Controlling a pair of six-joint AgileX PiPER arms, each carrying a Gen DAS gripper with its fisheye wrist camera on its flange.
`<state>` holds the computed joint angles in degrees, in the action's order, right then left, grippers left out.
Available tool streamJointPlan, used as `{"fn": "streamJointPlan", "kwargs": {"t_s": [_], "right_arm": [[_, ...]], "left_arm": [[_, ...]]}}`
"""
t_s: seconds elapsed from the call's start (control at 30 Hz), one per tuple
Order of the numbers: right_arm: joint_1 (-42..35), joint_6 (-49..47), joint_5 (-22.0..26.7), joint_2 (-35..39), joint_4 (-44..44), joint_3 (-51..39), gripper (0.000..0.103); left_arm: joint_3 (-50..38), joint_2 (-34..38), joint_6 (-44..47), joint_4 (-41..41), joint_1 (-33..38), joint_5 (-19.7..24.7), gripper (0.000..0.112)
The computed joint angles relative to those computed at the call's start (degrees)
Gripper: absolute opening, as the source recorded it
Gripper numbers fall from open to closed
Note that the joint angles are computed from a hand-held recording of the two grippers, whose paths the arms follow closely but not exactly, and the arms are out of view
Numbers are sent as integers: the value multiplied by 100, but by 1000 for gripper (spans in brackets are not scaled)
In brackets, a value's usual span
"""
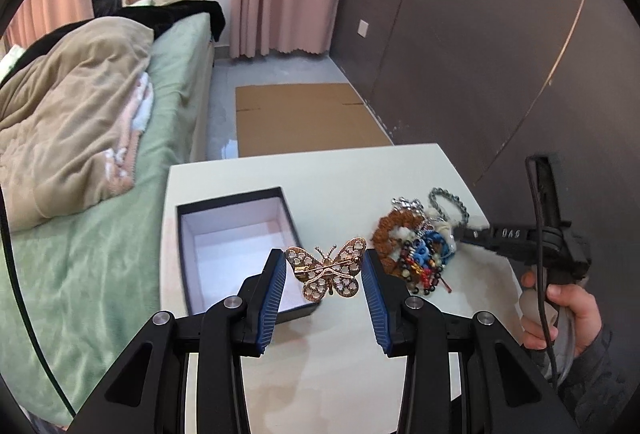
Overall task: Organize jewelry
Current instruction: 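Grasp and lift the butterfly brooch with the left gripper while the right grasps the cream lace pouch, then drop the brooch into the black box with the left while the right releases the pouch there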
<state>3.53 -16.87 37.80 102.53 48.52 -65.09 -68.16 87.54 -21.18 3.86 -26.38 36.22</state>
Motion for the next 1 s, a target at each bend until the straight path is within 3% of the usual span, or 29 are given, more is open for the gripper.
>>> {"fn": "streamJointPlan", "kwargs": {"t_s": [0.2, 0.23, 0.53, 0.8, 0.87, 0.9, 0.93, 1.0], "right_arm": [[-78, -944, 7, -420, 1044, 366, 3], [-139, -963, 187, -468, 1130, 316, 3], [246, -31, 296, -1196, 356, -335, 3], [880, 916, 378, -1314, -518, -1139, 3], [1079, 1080, 400, -1233, -645, -1347, 3], [1116, 1092, 422, -1223, -665, -1387, 3], [1191, 1138, 421, -1188, -718, -1439, 3], [1404, 1294, 400, -1042, -856, -1600, 3]], "left_arm": [[127, -218, 455, -289, 386, -44, 40], [123, -221, 543, -349, 452, -45, 40], [35, -96, 1588, -1229, 1066, -85, 40], [-295, 288, 2262, -2133, 1472, 23, 43], [-401, 410, 2414, -2319, 1548, 119, 59], [-402, 435, 2454, -2391, 1599, 116, 73], [-327, 391, 2509, -2493, 1665, 33, 79], [-212, 298, 2637, -2666, 1796, -63, 81]]}}
